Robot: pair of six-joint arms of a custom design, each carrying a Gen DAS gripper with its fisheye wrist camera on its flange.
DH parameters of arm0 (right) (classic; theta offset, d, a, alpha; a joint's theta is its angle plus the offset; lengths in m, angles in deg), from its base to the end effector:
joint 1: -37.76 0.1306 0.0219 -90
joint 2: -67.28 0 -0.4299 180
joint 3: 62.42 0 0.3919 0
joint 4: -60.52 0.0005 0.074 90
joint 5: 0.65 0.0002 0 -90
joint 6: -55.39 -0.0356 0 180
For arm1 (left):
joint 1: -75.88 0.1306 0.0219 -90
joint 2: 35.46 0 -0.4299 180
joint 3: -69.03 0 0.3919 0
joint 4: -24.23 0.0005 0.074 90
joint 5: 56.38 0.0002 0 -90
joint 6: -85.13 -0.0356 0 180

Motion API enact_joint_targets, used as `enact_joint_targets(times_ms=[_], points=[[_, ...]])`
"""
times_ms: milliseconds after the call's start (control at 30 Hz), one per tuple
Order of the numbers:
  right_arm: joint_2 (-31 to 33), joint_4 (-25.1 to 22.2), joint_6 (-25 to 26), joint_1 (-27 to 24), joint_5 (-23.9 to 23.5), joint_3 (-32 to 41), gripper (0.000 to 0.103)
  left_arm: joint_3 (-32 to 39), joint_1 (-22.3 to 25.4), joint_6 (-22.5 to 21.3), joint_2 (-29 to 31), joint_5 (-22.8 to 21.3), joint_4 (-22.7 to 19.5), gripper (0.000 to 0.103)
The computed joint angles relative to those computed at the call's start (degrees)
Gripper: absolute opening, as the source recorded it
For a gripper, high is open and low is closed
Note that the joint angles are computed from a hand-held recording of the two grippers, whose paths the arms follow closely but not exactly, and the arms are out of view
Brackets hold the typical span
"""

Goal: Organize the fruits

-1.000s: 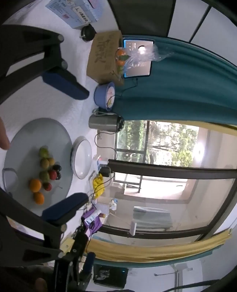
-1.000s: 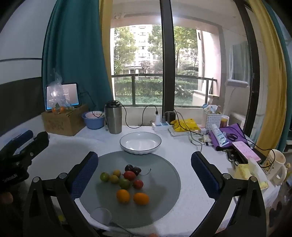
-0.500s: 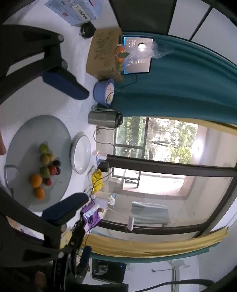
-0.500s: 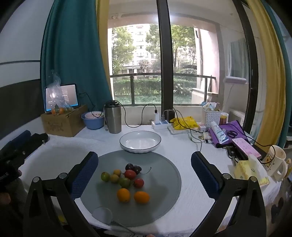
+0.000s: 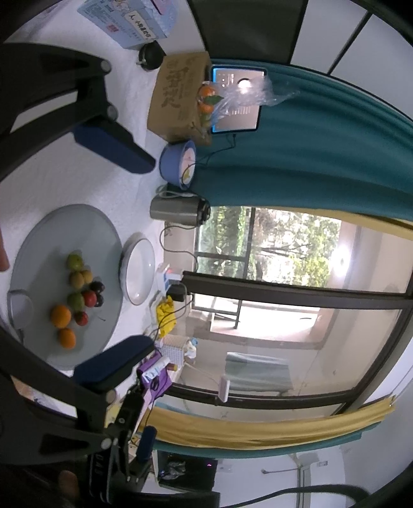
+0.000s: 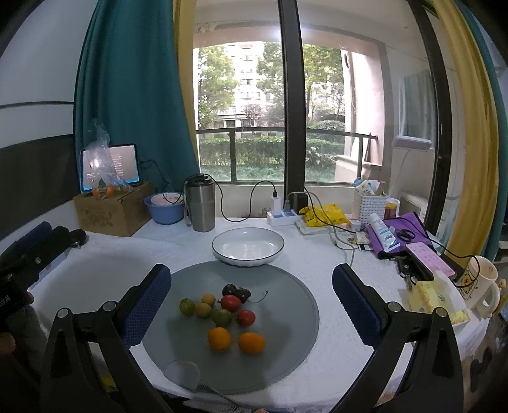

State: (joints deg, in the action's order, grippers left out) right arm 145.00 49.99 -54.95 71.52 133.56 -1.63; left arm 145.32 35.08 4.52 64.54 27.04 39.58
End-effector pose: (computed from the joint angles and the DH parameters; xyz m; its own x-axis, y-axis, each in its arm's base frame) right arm 0.3413 0.1977 0.3905 -0.3191 0.0864 -0.9438 0.2421 0.9702 0.0069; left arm 0.4289 -0.3655 0.3803 -0.2005 -0.0411 -0.9788 0.5378 0.8305 -0.1450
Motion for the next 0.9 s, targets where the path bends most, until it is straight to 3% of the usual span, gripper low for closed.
enact_joint_targets(times_ms=[900], points=[[-0.12, 0.1, -0.11, 0.1, 0.09, -0.27, 0.103, -0.26, -0.42, -0.44, -0.15, 0.46, 0.57, 0.103]])
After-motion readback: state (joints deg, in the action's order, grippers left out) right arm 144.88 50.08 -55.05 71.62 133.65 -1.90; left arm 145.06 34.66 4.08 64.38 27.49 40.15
